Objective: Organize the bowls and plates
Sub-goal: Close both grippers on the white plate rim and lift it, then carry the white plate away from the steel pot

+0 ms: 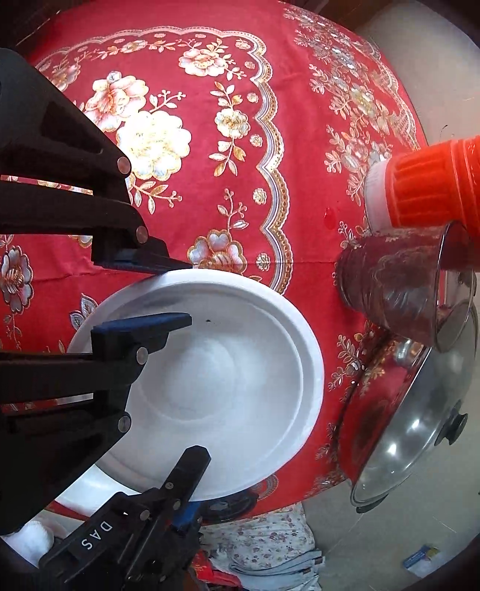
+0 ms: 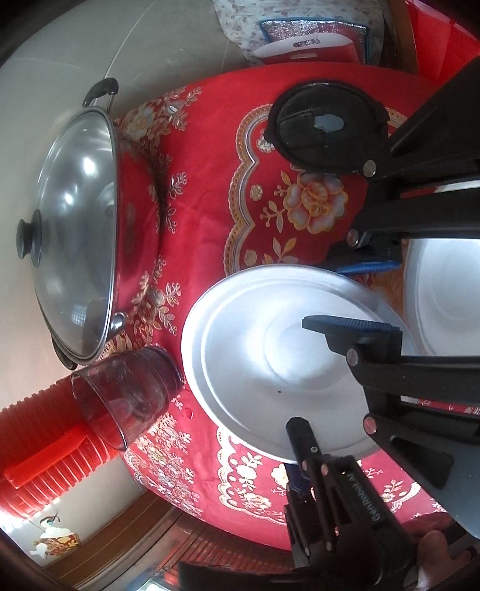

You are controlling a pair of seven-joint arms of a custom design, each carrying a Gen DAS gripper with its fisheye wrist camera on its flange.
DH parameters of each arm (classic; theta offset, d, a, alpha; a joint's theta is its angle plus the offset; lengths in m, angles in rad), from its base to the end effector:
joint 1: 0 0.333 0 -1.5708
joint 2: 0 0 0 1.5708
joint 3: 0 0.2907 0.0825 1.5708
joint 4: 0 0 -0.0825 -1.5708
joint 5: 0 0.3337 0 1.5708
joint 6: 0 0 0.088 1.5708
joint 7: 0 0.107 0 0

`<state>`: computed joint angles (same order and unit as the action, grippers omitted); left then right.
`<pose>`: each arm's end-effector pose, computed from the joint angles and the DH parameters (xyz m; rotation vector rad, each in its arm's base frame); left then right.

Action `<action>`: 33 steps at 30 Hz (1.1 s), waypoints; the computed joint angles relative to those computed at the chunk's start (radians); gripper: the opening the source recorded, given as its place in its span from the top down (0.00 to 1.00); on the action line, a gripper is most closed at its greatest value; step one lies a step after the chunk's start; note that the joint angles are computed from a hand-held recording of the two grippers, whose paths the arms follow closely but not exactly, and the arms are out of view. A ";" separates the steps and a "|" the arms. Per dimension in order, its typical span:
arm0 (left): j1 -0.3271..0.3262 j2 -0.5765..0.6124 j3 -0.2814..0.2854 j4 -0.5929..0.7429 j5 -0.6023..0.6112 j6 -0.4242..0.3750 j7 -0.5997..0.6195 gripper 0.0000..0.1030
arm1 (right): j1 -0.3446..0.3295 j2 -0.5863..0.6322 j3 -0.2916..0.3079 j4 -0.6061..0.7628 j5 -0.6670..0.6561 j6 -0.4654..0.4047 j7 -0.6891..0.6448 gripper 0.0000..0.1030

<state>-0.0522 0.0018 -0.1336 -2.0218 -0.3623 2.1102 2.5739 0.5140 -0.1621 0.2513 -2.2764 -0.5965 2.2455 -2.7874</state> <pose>0.5055 -0.1118 0.4555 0.8404 -2.9449 0.5064 0.3460 0.3140 0.4391 -1.0101 2.5207 -0.5356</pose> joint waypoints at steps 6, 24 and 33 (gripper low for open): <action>0.022 0.058 0.014 0.058 0.022 -0.075 -0.036 0.80 | 0.008 0.037 -0.007 0.026 0.005 0.025 -0.006 0.82; 0.093 0.196 0.031 0.329 0.059 -0.315 -0.083 0.87 | 0.023 0.093 -0.014 0.081 -0.052 0.084 0.044 0.82; 0.159 0.201 0.055 0.385 0.047 -0.370 -0.006 0.87 | 0.066 0.163 -0.005 0.200 -0.093 -0.007 0.003 0.82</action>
<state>0.1070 0.2027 -0.0791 -1.6371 -0.3153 1.7403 2.5679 0.5802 0.0006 0.2463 -2.0768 -0.6890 2.2381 -2.7847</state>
